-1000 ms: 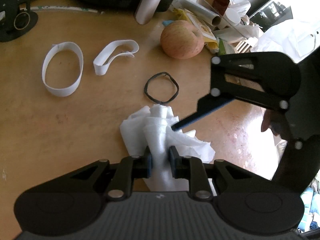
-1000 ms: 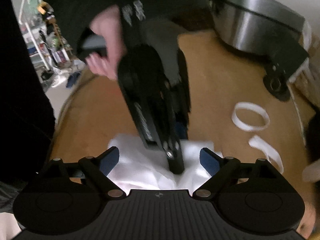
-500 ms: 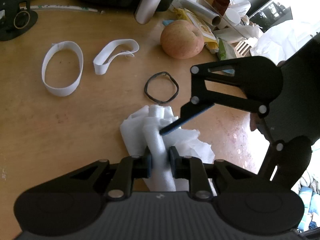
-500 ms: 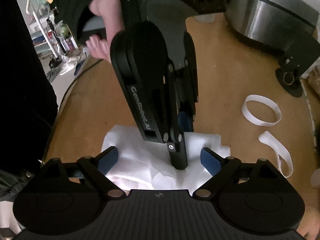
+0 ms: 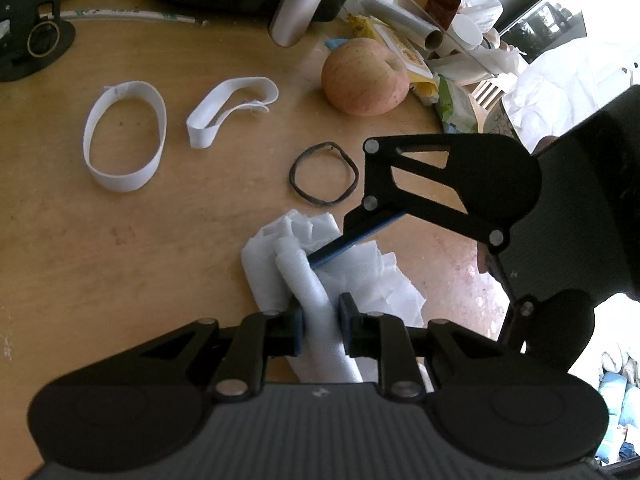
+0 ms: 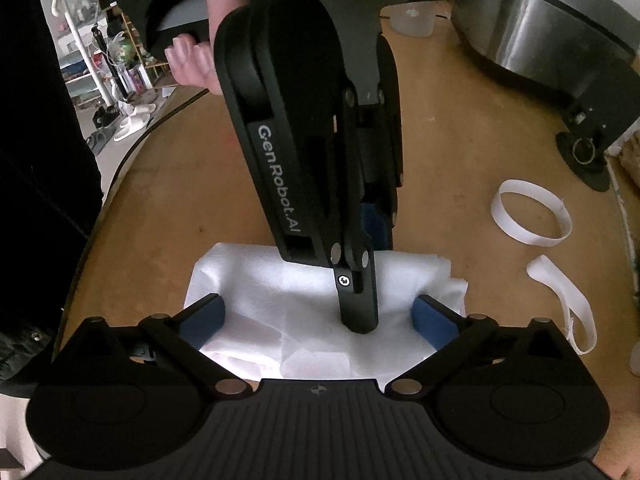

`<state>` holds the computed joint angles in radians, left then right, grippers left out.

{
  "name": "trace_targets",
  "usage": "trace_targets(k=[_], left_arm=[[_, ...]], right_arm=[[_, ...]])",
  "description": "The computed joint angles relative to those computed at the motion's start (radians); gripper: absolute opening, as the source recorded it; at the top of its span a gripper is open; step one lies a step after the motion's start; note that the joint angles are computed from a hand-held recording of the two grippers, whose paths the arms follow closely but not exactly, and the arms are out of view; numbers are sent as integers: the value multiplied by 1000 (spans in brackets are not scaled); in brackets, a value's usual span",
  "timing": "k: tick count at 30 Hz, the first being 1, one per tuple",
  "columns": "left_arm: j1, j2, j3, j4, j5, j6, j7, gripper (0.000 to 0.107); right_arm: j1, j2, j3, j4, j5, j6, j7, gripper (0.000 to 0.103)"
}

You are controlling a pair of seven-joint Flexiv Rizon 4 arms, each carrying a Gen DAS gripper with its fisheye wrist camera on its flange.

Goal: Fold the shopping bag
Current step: 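Open the right gripper and press the folded bag flat with the left gripper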

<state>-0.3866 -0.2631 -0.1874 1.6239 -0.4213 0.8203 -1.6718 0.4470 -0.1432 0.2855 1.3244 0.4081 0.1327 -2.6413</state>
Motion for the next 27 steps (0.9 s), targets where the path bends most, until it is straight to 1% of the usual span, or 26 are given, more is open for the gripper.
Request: trace_targets(k=[5, 10, 13, 15, 16, 17, 18, 19, 20, 21, 22, 23, 25, 26, 27], left_arm=[[0, 1, 0, 4, -6, 5, -9, 22], [-4, 8, 2, 22, -10, 34, -34, 22], [-3, 24, 2, 52, -37, 62, -63, 21], [0, 51, 3, 87, -64, 80, -78, 24], [1, 62, 5, 98, -69, 81, -80, 30], [3, 75, 7, 110, -70, 76, -79, 40], [4, 88, 10, 121, -70, 70, -78, 46], [6, 101, 13, 133, -70, 63, -77, 57], [9, 121, 13, 162, -99, 70, -55, 68], [9, 131, 13, 177, -115, 73, -47, 73], [9, 138, 14, 189, -128, 74, -44, 81], [9, 146, 15, 201, -141, 75, -41, 83], [6, 167, 15, 249, -218, 90, -30, 86], [-1, 178, 10, 284, -288, 124, -3, 90], [-7, 183, 7, 302, -333, 147, 13, 91]], right_arm=[[-5, 6, 1, 15, 9, 19, -23, 103], [-4, 18, 2, 41, 9, 52, -33, 103], [-2, 21, 2, 50, 10, 64, -30, 103], [0, 21, 1, 51, 8, 69, -27, 103], [1, 20, 1, 51, 8, 70, -25, 103], [1, 19, 1, 52, 9, 73, -24, 103], [1, 19, 2, 53, 10, 76, -24, 103], [1, 19, 2, 55, 11, 78, -24, 103], [1, 19, 2, 56, 13, 81, -24, 103], [1, 19, 2, 57, 14, 84, -24, 103], [0, 19, 2, 59, 15, 88, -25, 103], [0, 19, 2, 59, 17, 90, -26, 103], [-1, 19, 2, 62, 19, 94, -28, 103], [-2, 19, 2, 64, 22, 98, -29, 103], [-3, 20, 2, 66, 24, 101, -31, 103]])
